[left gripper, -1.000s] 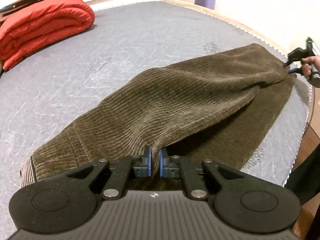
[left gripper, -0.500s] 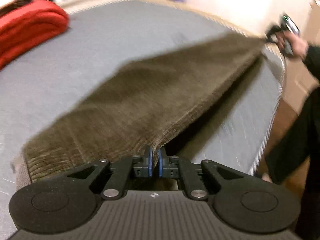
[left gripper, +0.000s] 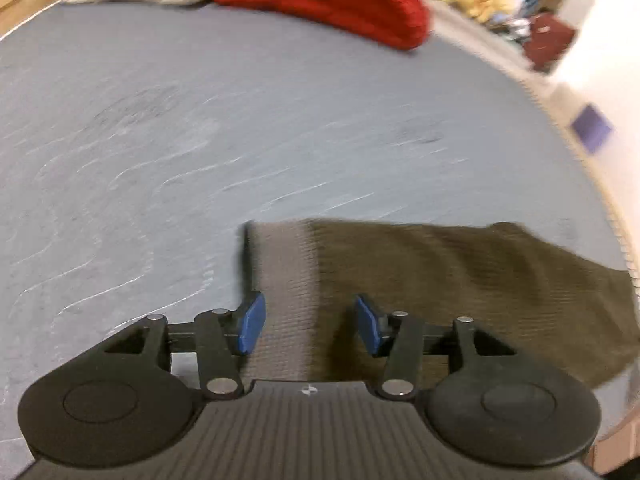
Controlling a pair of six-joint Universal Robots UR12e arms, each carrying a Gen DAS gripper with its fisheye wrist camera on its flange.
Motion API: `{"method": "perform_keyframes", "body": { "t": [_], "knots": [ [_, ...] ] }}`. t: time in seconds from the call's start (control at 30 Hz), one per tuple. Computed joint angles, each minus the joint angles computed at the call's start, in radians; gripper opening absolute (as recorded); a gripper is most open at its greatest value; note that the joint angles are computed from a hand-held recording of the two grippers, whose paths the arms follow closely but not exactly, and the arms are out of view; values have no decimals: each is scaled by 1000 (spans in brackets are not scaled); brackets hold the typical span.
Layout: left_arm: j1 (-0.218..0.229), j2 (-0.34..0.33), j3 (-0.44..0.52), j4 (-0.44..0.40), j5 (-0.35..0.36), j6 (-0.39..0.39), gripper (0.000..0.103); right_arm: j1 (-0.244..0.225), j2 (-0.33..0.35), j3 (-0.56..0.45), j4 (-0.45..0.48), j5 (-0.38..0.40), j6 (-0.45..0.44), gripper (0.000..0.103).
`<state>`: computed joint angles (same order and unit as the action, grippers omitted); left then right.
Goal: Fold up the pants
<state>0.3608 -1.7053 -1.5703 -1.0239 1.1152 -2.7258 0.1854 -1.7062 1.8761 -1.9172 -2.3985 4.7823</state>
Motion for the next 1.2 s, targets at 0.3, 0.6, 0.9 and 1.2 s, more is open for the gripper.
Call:
{"method": "perform_keyframes", "body": {
  "t": [0.3, 0.6, 0.9, 1.2],
  "knots": [
    [-8, -1, 0, -20, 21, 19, 21, -64, -11, 35, -58, 220, 21, 58],
    [-25, 26, -24, 31, 175, -157, 40, -75, -12, 47, -68, 248, -13, 63],
    [-74, 78, -128, 372, 68, -12, 39, -70, -7, 45, -63, 240, -50, 64],
    [-148, 36, -88, 247, 212, 75, 38, -65, -5, 55, -89, 215, -120, 43]
  ]
}}
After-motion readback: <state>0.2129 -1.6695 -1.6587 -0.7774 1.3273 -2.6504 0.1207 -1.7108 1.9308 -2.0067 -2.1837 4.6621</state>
